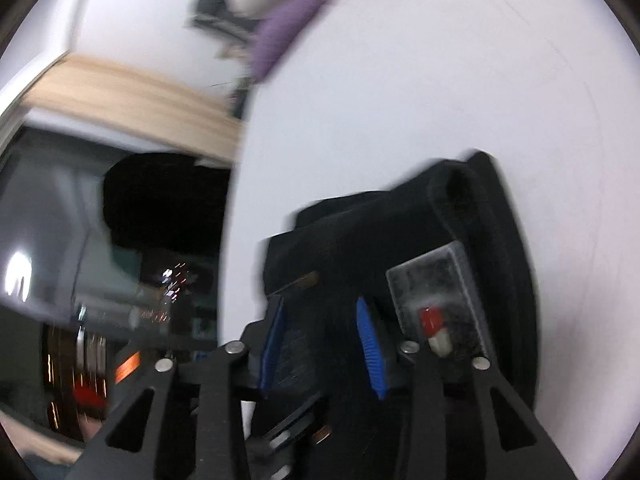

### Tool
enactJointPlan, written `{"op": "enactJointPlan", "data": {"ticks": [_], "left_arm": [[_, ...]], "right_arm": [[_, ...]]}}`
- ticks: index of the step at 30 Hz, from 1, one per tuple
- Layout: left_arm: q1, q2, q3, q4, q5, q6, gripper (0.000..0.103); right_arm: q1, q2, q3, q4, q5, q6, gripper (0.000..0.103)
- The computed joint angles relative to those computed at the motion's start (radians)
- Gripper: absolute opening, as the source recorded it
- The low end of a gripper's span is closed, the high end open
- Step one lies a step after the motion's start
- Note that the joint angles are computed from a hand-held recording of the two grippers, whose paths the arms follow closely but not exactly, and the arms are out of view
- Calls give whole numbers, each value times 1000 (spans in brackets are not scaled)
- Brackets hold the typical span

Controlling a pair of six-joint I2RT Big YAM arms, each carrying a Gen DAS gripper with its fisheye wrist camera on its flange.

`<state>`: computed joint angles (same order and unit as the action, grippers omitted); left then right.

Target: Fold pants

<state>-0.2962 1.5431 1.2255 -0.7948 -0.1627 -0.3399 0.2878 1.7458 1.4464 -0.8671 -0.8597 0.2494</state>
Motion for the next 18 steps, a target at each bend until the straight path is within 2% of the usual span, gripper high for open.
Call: {"op": "enactJointPlan", "data": {"ticks": [2, 3, 5, 9, 11, 13, 18], "left_arm": [[0, 15, 19, -7, 4, -1, 89], [2, 15, 18, -4, 9, 1, 89], [4, 19, 20, 0, 10, 3, 90], [1, 14, 17, 4, 5, 9, 90], [5, 1, 7, 12, 12, 17, 90], [9, -15, -2, 13, 20, 22, 90], [32, -112, -56, 44, 51, -20, 90]], "right_arm": [[-10, 39, 12, 20, 1, 25, 15], [-18, 41, 6, 26, 1, 37, 0], [-42, 21, -36, 83, -17, 74, 0], [-88, -43, -105, 114, 7, 74, 0], [-97, -96, -132, 113, 69, 50, 14], [-123, -134, -156, 108, 94, 43, 55], [-147, -227, -201, 124, 56, 20, 56]]}}
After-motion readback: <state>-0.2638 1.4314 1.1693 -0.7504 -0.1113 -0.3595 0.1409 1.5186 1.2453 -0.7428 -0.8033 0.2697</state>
